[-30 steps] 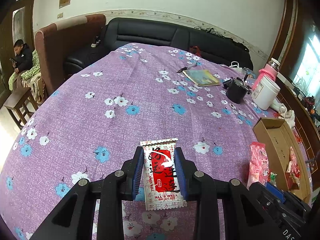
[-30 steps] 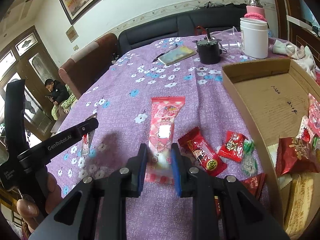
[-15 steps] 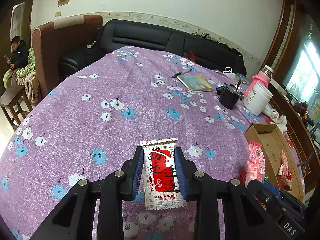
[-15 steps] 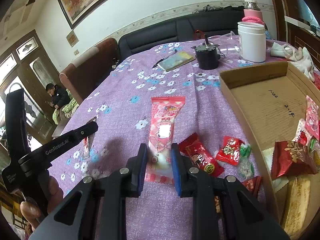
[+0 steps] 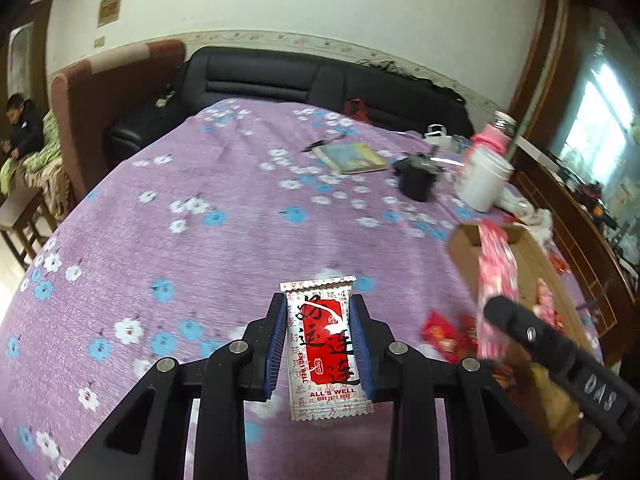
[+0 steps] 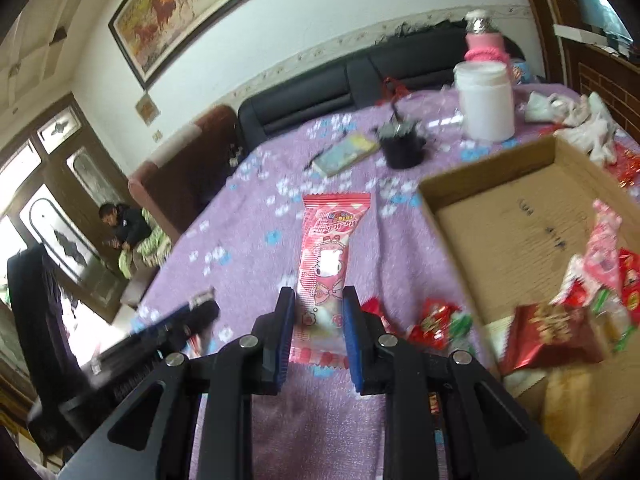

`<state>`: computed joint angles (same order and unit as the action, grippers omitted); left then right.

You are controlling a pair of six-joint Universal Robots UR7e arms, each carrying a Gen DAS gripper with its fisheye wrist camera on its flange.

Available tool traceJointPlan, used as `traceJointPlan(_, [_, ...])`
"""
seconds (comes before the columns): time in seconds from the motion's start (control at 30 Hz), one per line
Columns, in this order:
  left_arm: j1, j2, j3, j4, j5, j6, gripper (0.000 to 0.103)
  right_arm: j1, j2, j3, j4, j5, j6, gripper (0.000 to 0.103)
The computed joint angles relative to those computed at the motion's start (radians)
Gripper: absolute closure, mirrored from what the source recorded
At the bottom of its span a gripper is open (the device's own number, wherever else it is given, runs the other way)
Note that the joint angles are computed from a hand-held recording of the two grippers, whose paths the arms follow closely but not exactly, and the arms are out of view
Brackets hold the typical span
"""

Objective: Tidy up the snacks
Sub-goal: 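Lower both snacks into the tray and open both grippers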

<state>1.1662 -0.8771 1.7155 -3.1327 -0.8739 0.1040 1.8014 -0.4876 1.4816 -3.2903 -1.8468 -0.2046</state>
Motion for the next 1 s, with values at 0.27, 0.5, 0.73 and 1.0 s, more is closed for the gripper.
traceJointPlan(0.27, [-0.096, 0.014, 0.007, 0.055, -0.048, -0.003, 0.071, -0.027, -0.132, 0.096, 0.002, -0.005, -0.009, 0.081])
traceJointPlan(0.5, [-0.152, 0.113, -0.057, 0.159, -0.155, -0.046, 0.071, -0.122, -0.208, 0.177, -0.055, -0.024, 0.005, 0.081])
traceJointPlan(0.73, [-0.184, 0.23, -0.139, 0.212, -0.154, -0.042, 0.072, -0.162, -0.223, 0.167, -0.041, -0.077, 0.046, 0.081])
traceJointPlan(1.0, [-0.19, 0.293, -0.129, 0.117, -0.103, 0.03, 0.072, -0.171, -0.216, 0.151, -0.014, -0.134, 0.072, 0.081])
